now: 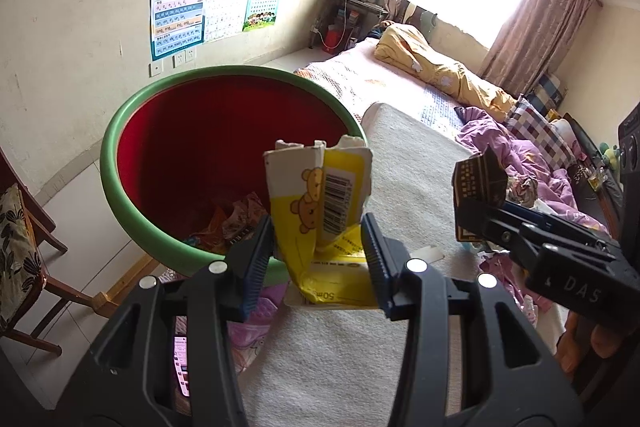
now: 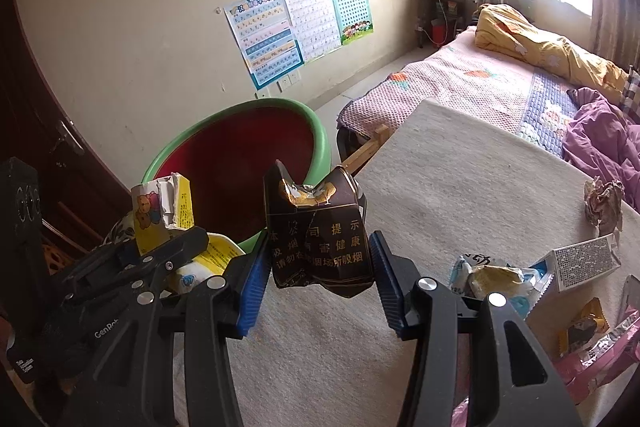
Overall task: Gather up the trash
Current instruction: 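Carry the yellow carton and brown carton with both grippers over the red bin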
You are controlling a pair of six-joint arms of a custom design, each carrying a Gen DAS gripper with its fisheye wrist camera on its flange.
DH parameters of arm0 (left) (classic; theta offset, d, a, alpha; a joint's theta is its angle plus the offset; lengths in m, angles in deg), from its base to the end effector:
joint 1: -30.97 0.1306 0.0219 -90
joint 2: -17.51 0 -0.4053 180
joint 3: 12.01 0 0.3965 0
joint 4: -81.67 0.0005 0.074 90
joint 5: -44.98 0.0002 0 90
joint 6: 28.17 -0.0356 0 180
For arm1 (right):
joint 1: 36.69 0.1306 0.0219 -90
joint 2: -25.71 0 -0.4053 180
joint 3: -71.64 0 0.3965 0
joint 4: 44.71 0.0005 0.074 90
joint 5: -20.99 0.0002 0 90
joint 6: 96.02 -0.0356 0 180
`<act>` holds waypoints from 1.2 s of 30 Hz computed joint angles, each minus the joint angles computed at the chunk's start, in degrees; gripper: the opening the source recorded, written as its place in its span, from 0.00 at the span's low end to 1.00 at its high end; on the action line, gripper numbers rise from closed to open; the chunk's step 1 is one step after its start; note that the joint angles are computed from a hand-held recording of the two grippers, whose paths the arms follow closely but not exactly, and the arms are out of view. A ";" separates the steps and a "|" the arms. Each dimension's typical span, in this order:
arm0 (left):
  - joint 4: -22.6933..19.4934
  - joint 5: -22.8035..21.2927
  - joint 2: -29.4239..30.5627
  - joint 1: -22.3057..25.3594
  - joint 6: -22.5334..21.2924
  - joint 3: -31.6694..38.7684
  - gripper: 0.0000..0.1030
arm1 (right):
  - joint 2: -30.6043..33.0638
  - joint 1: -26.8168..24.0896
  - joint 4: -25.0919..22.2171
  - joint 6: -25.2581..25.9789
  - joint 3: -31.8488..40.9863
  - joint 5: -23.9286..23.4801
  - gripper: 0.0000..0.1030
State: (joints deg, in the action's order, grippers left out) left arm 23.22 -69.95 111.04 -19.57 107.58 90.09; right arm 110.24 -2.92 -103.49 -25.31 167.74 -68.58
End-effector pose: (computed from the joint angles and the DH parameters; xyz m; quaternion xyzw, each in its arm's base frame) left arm 0.3336 -0.3824 0.5128 -0.0356 0.9195 -0.1142 0.3745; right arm 0.3712 0.2473 0.5330 -0.1160 0.9238 0.1598 0.3279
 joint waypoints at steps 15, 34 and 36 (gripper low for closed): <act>0.31 1.11 -0.77 3.66 -8.10 0.34 0.42 | 0.76 2.09 1.75 -5.92 0.92 3.52 0.46; 2.35 7.25 -0.93 8.19 -15.29 -0.94 0.42 | 3.72 4.74 1.11 -10.47 3.68 7.40 0.46; 2.26 7.73 -0.80 8.52 -15.73 -1.10 0.42 | 4.18 5.25 0.98 -10.94 4.13 7.63 0.46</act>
State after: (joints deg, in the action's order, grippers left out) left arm 25.48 -62.21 110.24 -11.05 91.85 88.99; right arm 114.43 2.33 -102.51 -36.25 171.87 -60.95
